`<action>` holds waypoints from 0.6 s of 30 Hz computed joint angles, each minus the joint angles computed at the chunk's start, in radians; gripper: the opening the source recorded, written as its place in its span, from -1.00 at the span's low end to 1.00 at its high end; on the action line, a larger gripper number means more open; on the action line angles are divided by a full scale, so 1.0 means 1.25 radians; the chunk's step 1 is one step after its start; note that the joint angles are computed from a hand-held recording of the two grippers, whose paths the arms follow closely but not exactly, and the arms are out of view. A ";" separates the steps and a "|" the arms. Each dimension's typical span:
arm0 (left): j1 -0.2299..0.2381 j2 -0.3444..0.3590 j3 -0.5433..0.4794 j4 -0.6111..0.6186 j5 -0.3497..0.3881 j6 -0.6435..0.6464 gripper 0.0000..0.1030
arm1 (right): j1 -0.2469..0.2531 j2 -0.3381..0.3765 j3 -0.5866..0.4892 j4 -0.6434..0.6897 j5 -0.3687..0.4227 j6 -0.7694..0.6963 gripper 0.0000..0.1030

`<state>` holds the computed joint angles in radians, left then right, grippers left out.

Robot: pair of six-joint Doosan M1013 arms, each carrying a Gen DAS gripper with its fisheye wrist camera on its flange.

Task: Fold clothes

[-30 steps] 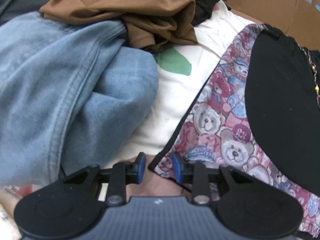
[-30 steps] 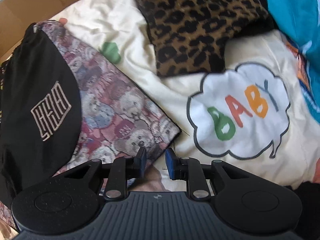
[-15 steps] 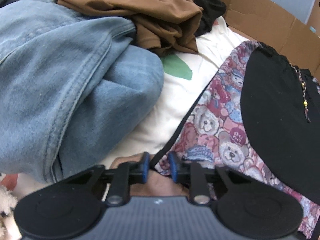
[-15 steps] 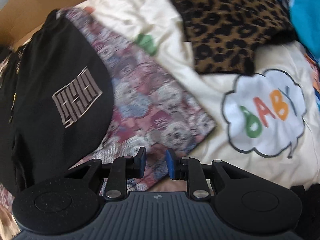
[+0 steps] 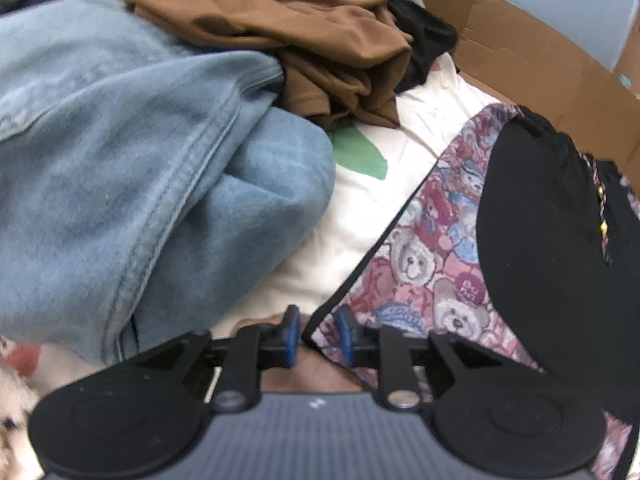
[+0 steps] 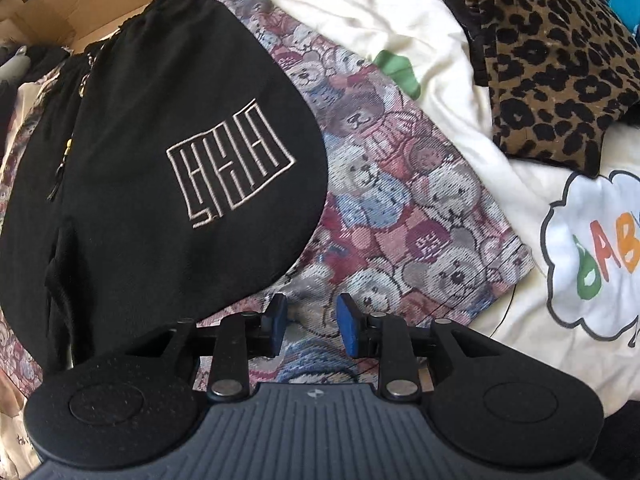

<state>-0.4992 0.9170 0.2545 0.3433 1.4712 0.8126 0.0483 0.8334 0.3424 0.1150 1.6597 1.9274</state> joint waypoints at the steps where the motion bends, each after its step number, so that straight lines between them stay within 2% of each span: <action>1: 0.001 0.001 0.000 -0.005 0.002 0.004 -0.51 | 0.000 -0.005 0.010 0.003 -0.006 -0.001 -0.27; 7: 0.003 -0.025 0.062 -0.016 -0.043 -0.003 -0.50 | 0.001 -0.019 0.036 0.007 -0.012 -0.011 -0.25; 10: 0.002 -0.041 0.091 -0.022 -0.057 -0.002 -0.62 | 0.001 -0.018 0.034 0.009 -0.013 -0.008 -0.24; 13: 0.001 -0.050 0.107 -0.021 -0.062 0.017 -0.65 | 0.000 -0.023 0.044 0.010 -0.022 -0.006 -0.24; 18: 0.004 -0.038 0.086 -0.030 -0.051 0.021 -0.71 | -0.004 -0.015 0.022 0.020 -0.008 -0.007 -0.24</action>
